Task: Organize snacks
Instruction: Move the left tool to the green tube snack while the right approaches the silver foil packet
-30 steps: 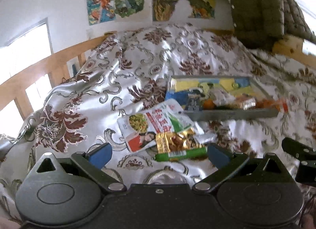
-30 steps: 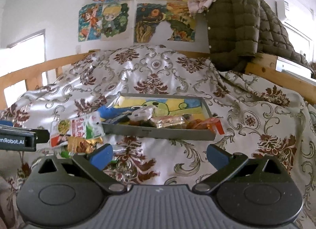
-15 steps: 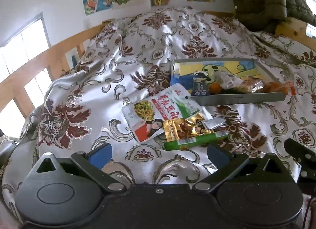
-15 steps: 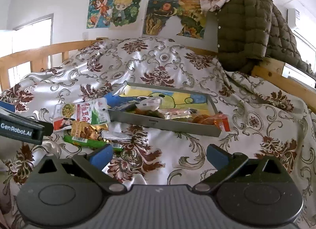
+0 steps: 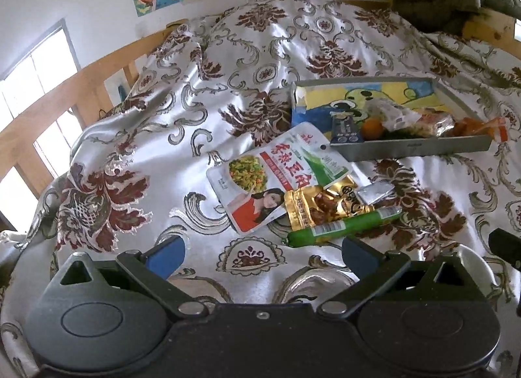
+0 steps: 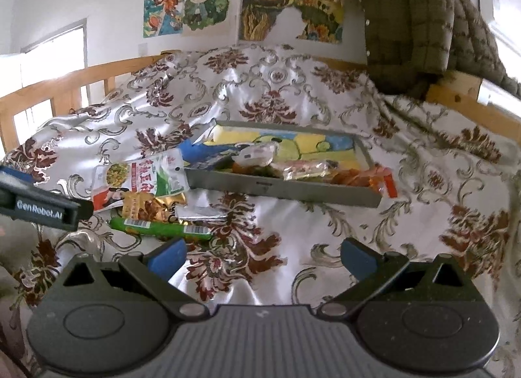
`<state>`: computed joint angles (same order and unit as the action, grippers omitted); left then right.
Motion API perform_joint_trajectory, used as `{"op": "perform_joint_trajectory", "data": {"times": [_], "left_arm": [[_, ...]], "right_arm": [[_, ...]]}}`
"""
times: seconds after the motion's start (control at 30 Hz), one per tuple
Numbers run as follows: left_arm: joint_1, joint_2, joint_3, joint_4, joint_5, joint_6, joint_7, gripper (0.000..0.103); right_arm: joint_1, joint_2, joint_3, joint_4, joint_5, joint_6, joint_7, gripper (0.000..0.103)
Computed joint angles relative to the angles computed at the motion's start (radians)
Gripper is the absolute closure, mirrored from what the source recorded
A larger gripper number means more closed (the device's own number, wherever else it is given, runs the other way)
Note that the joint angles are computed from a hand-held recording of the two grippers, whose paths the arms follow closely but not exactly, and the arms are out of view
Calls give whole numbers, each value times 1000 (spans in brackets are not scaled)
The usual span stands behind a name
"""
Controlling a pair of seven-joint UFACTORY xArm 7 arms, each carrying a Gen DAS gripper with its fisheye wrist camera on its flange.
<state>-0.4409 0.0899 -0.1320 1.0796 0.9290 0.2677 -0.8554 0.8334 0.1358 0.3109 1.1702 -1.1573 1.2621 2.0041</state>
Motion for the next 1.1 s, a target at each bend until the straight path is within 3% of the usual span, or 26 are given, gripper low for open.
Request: {"op": "perform_joint_trajectory", "data": {"times": [0.3, 0.53, 0.83, 0.93, 1.1], "left_arm": [[-10, 82, 16, 55, -124, 7, 125, 1], [-37, 137, 48, 110, -199, 9, 224, 1], [-96, 207, 99, 170, -139, -39, 341, 1], [-88, 233, 83, 188, -187, -59, 436, 1], [-49, 285, 22, 222, -350, -72, 673, 1]], "right_arm": [[-104, -36, -35, -54, 27, -252, -85, 0], [-155, -9, -61, -50, 16, -367, -147, 0], [-191, 33, -109, -20, -11, -484, -162, 0], [-201, 43, -122, -17, -18, -519, -152, 0], [-219, 56, -142, -15, -25, -584, -138, 0]]}}
